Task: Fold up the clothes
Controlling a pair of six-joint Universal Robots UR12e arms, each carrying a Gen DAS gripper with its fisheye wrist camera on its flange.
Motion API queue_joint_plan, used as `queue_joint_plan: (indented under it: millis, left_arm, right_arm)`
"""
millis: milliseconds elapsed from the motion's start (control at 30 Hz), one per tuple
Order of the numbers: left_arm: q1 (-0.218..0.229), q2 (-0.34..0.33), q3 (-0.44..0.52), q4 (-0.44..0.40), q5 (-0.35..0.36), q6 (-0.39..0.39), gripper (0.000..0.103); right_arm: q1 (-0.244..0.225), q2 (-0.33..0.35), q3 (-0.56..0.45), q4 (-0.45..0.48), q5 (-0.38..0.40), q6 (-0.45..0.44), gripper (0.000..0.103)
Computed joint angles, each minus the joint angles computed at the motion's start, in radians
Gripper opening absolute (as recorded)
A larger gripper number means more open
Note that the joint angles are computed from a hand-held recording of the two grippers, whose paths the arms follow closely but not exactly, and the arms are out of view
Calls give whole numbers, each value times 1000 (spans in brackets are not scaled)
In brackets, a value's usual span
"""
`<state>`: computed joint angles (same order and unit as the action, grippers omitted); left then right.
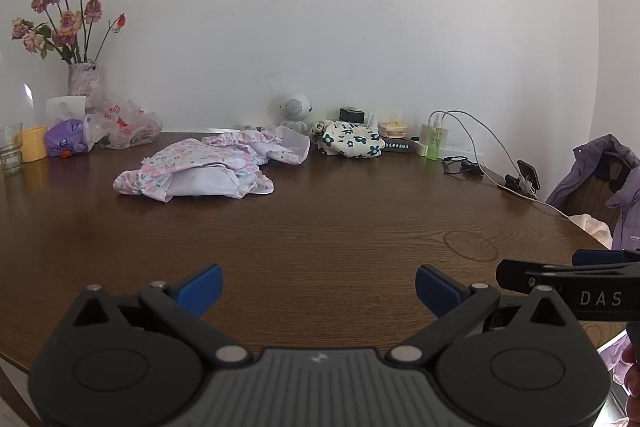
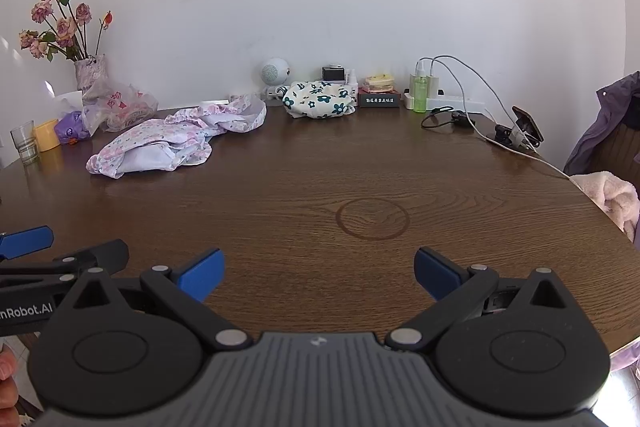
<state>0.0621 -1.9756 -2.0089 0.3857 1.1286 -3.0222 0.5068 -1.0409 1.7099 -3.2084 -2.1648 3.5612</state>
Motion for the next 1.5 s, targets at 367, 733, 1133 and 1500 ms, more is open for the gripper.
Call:
queue_joint_plan:
  millis: [367,733,1133,1500]
  left_arm:
    - [-1,-1,1,-3,5,-4,103]
    - [1,1,5,-30,-6,-6,103]
    - [1,1,2,-16,-10,-2,103]
    - [0,-1,2,-9,-9,-5,103]
  right_arm:
    - [-2,-2,4,2,5,3,103]
    - [-2,-3,6,4,8,7,103]
    - [-3,-2,4,16,7,13,103]
    - [-3,-5,8,15,10,16,103]
